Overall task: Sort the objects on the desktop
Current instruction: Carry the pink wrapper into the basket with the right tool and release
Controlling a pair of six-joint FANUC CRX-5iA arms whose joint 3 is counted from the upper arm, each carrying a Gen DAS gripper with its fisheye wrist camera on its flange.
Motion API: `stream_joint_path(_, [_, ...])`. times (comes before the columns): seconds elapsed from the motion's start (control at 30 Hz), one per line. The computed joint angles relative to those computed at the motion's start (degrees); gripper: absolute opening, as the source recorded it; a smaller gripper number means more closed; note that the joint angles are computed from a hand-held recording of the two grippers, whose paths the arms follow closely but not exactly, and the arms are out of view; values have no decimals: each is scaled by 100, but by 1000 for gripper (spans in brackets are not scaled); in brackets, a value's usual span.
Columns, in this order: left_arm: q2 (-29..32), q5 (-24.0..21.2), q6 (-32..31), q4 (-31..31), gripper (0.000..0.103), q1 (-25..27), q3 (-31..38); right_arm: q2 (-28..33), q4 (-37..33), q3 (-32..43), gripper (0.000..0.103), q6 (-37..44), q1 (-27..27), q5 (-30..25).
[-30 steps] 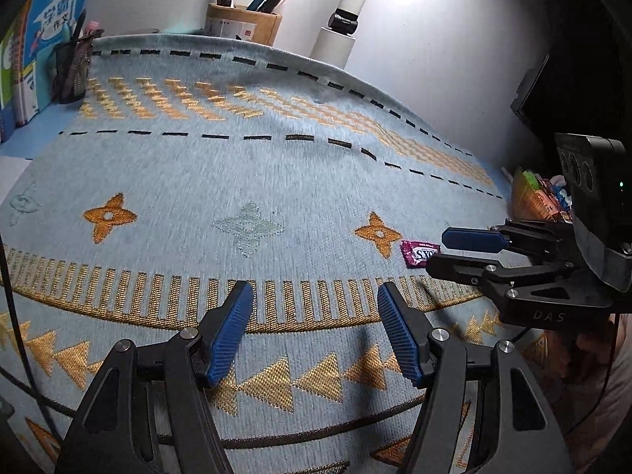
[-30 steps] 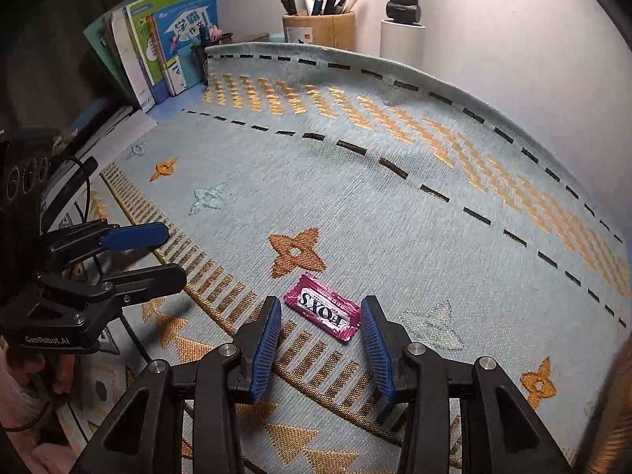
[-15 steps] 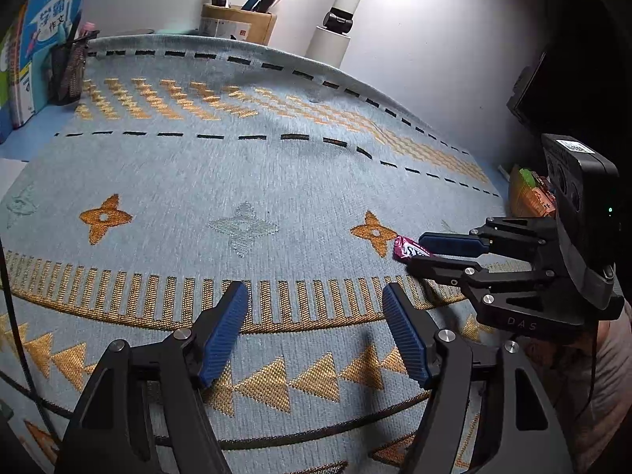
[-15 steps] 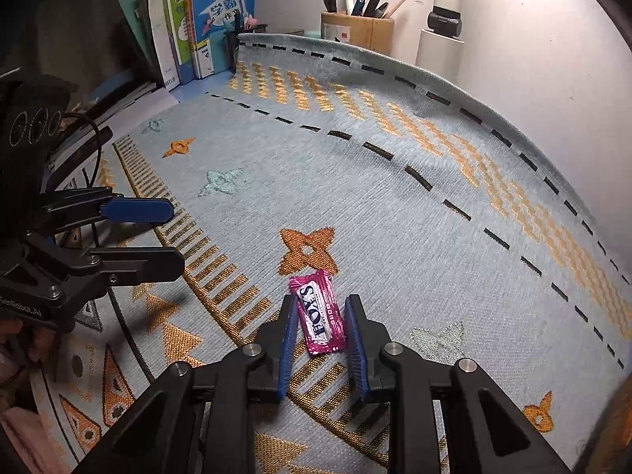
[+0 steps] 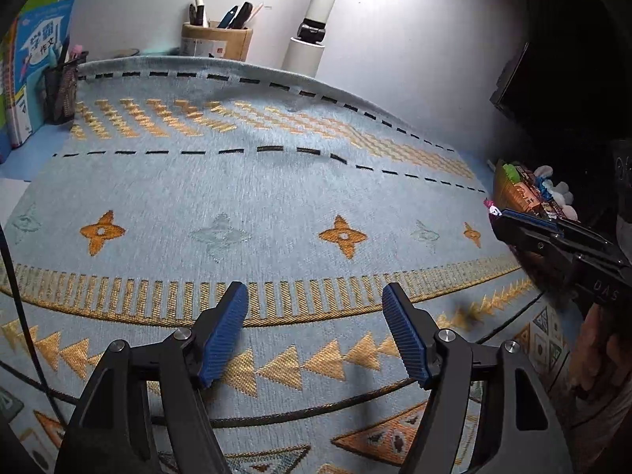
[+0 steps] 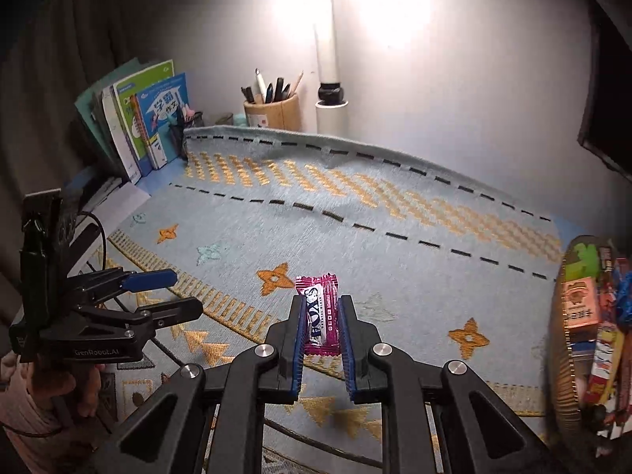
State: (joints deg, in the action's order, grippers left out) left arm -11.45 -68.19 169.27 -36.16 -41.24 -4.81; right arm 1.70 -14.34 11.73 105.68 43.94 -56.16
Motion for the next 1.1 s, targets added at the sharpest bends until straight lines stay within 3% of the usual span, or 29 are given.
stream_joint_path(0.2, [496, -395, -802, -260, 69, -209, 1123, -431, 657, -31, 15, -645, -546, 592])
stream_joint_path(0.47, [1220, -51, -1571, -32, 69, 1, 2204, -17, 930, 592, 15, -1202, -1634, 700])
stream_joint_path(0.7, [1818, 188, -2092, 410, 69, 216, 2784, 861, 407, 1707, 15, -1210, -2294, 11])
stream_joint_path(0.93, [2076, 227, -2399, 701, 69, 376, 2919, 1465, 239, 2380, 16, -1375, -2415, -517])
stream_joint_path(1.03, [2038, 286, -2335, 865, 69, 487, 2740, 1603, 135, 2570, 29, -1559, -2481, -714])
stream_joint_path(1.1, [1961, 320, -2263, 980, 69, 573, 2556, 1551, -13, 2512, 30, -1702, -2562, -649])
